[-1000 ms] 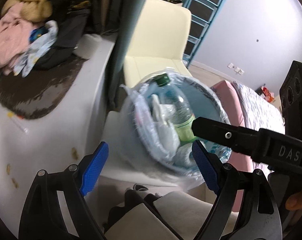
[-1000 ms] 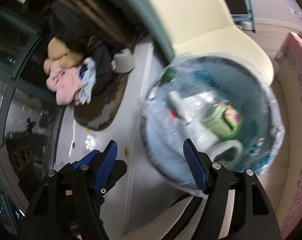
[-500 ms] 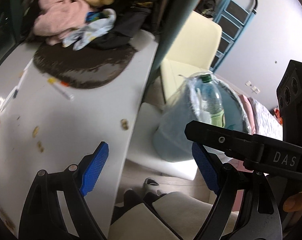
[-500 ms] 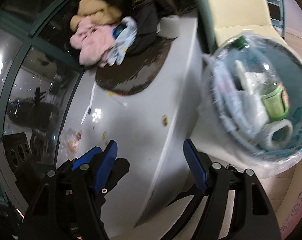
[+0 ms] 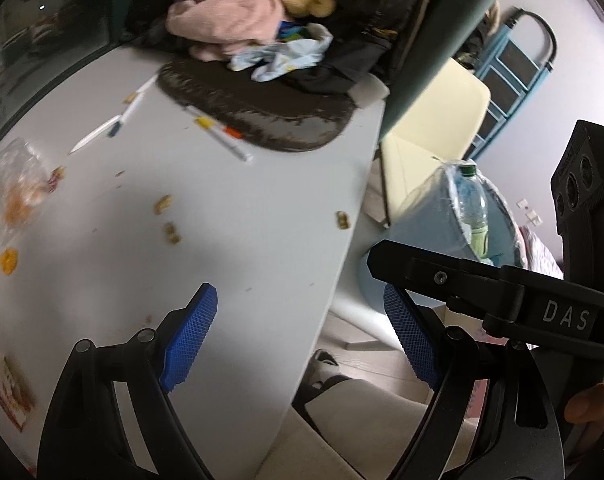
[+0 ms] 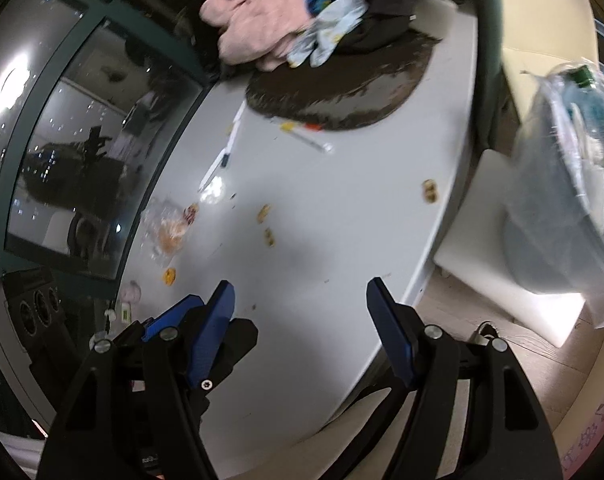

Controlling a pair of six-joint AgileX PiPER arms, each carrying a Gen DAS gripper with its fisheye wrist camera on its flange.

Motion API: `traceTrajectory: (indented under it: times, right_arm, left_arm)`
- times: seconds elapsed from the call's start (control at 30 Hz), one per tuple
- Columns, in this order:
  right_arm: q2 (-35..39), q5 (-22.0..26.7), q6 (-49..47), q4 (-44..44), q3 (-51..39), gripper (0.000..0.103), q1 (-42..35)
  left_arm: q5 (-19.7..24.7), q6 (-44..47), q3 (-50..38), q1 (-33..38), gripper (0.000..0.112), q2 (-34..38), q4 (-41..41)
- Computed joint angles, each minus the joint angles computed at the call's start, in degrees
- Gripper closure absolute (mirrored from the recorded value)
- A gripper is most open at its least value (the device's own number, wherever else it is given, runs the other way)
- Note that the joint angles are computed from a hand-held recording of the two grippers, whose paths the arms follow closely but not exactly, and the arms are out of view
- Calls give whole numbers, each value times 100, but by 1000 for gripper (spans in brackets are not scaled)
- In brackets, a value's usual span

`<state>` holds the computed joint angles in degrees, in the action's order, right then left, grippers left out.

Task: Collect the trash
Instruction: 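Bring the right tool back over the table toward the red-and-white blister card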

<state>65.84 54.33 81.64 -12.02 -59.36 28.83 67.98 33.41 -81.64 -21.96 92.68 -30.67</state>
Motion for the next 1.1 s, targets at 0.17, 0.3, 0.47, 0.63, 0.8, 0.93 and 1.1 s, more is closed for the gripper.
traceTrajectory:
  times: [0.17, 0.3, 0.47, 0.63, 0.8, 0.93, 1.1]
  right_arm:
    - [540, -189, -373, 250, -376, 38, 137]
    - [988, -261, -1026, 591, -788, 38, 61]
    - [1502, -474, -2031, 1267, -1167, 37, -199]
    - [2048, -582, -3282, 2173, -1588, 37, -546]
    - [2766, -246, -4620, 3016, -2340, 37, -906]
    - [3295, 89, -5418, 3449, -2999, 37, -1040]
    - [3912, 497, -6183, 3836, -3749, 37, -1059]
  left_arm:
    - [40, 93, 167, 505, 30, -110, -33]
    - [-54, 10, 298, 878, 30, -209, -80]
    - [-224, -281, 400, 1190, 30, -267, 6]
    - [-354, -765, 249, 1381, 30, -180, 284]
    - [-518, -1456, 142, 1519, 30, -71, 563]
    - [-697, -1986, 113, 1619, 30, -90, 776]
    - [-991, -2603, 376, 1744, 30, -226, 1037]
